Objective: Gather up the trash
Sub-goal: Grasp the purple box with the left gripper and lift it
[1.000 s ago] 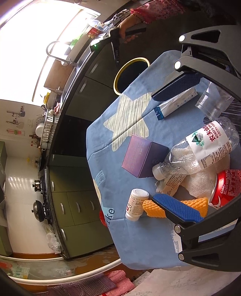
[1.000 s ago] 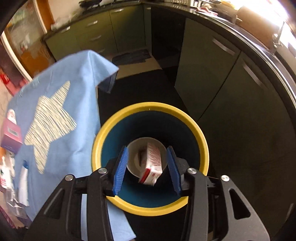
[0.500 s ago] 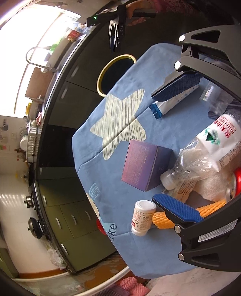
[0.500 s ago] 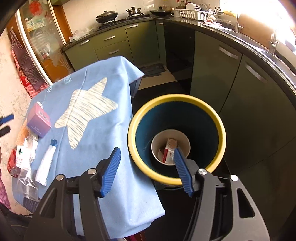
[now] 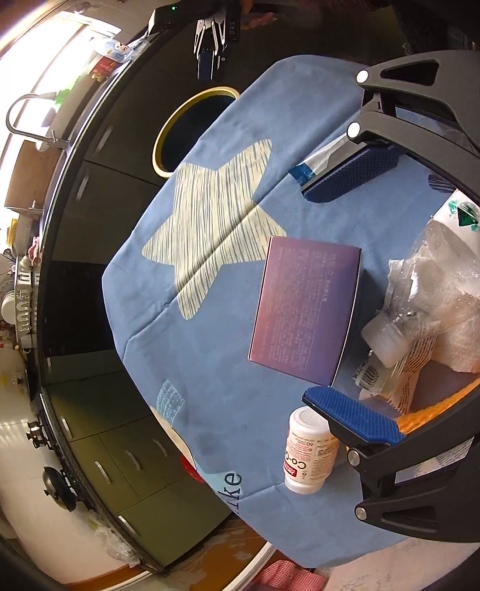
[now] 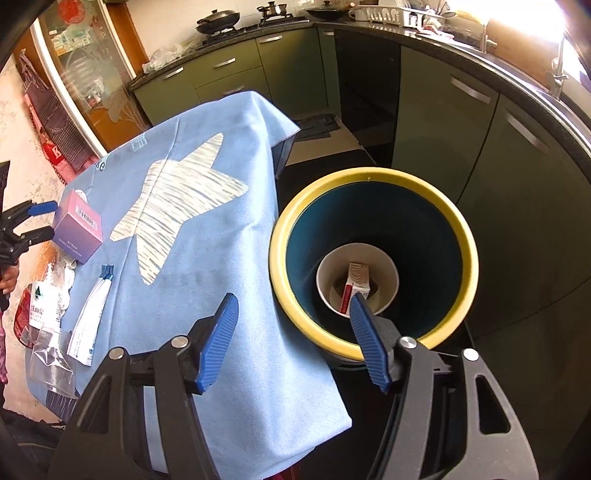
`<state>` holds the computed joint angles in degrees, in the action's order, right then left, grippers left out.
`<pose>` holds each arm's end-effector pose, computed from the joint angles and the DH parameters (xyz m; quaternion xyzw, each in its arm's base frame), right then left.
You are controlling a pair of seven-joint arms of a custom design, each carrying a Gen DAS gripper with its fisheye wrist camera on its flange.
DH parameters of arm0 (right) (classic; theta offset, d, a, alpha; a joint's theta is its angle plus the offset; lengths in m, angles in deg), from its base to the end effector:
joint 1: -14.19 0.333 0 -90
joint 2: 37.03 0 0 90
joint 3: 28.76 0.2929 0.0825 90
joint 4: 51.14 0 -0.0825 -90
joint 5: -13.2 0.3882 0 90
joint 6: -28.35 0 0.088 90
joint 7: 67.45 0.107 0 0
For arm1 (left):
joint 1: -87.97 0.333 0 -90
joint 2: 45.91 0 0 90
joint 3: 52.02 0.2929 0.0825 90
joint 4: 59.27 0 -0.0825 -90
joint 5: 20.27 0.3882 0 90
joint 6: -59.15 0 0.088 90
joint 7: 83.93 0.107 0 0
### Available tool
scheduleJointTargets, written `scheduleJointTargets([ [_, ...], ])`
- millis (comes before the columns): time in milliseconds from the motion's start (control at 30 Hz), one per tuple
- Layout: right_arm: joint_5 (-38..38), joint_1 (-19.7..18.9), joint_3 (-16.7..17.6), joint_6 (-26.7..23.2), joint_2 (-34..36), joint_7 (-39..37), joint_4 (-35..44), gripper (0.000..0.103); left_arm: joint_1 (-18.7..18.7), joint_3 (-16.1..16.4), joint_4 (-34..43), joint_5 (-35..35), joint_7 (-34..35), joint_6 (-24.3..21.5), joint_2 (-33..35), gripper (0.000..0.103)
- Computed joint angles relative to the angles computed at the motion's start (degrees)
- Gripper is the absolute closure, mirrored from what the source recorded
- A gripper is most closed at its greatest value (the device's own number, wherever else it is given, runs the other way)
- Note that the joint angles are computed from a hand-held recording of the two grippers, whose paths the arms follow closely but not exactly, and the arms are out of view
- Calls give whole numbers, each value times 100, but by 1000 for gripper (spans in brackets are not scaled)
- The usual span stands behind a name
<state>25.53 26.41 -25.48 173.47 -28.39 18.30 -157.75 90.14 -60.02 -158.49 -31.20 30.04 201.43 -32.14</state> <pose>0.6191 0.1676 0.4701 -0.7447 0.6103 -0.0959 0.2526 0.6655 -0.0598 0.4732 -0.5376 0.7995 -0.2215 0.1507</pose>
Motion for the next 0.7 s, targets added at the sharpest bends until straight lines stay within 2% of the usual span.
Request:
scheduleJointTargets([
  [233,66,1,35,-119,153,-94,158,42,-75,54,261,432,-87,1,224,5],
  [367,86,1,41,-167,184,-137,182,42,1,6,365,385,158,-51,305,5],
  [500,46,13,33,-212,213,-92,224,42,77,-75,481,367,857,-170,399,5],
  [700,15,33,40,-215,238,-36,246,40,119,-115,940,373,1808,-787,660,5],
])
